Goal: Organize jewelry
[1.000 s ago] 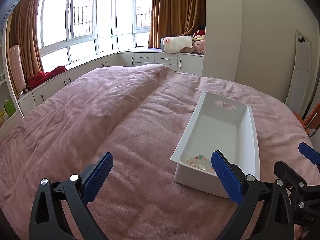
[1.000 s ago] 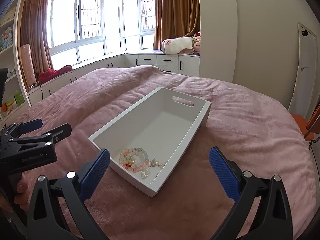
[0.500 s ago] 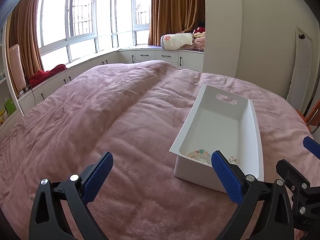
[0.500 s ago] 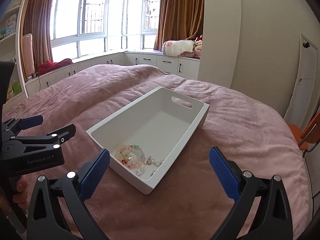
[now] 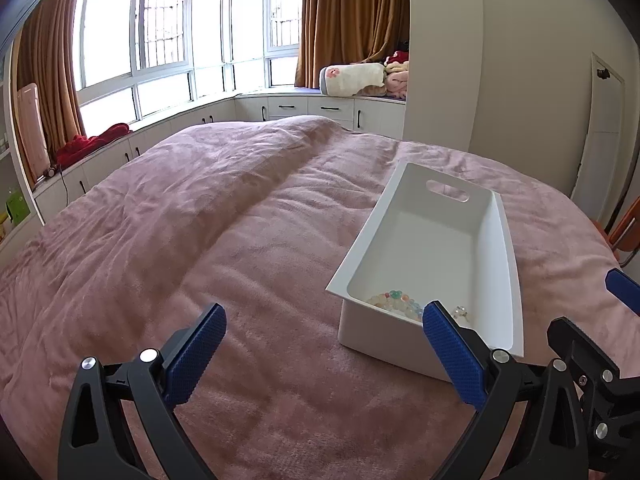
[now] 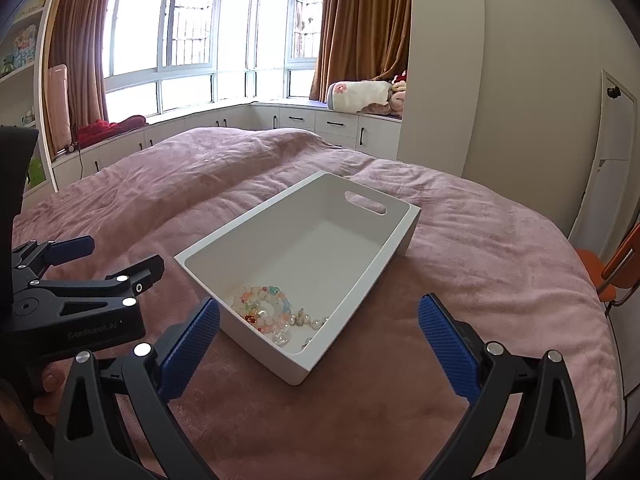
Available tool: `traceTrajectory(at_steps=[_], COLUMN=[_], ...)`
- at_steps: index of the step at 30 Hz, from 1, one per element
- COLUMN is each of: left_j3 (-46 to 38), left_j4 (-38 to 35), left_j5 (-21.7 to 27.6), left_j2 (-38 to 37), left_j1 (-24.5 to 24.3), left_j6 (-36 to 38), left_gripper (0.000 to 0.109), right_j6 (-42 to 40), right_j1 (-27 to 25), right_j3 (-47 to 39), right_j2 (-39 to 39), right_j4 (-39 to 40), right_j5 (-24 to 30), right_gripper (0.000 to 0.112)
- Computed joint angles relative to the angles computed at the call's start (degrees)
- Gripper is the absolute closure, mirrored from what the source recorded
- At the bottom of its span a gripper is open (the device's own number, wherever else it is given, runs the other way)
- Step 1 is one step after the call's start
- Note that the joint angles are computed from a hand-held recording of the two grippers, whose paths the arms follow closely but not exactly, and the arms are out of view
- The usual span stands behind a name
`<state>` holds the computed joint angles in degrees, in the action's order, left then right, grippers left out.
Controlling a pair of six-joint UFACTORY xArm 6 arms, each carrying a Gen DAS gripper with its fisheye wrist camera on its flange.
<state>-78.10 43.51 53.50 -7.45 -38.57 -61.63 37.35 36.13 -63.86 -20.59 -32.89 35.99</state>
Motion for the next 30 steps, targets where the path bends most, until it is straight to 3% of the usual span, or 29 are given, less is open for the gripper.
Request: traceTrajectory(at_steps=[8,30], left_j3=[1.33,1.04], left_j4=[0.95,1.91], left_j5=[-2.92,-3.19], left_j2=[-0.79,-0.35], left_j1=[0.36,-0.2], left_j6=[-1.15,-0.49], left_gripper=[0.009,0.009], right_j6=[-0.48,0.01], right_j1=[0.36,0.48], right_j3=[0.32,0.18], right_j2=[-0.01,-0.18], right_j4=[-1.36,-2.91], right_j5=[0.12,-0.26], right_gripper=[0.014,0.014])
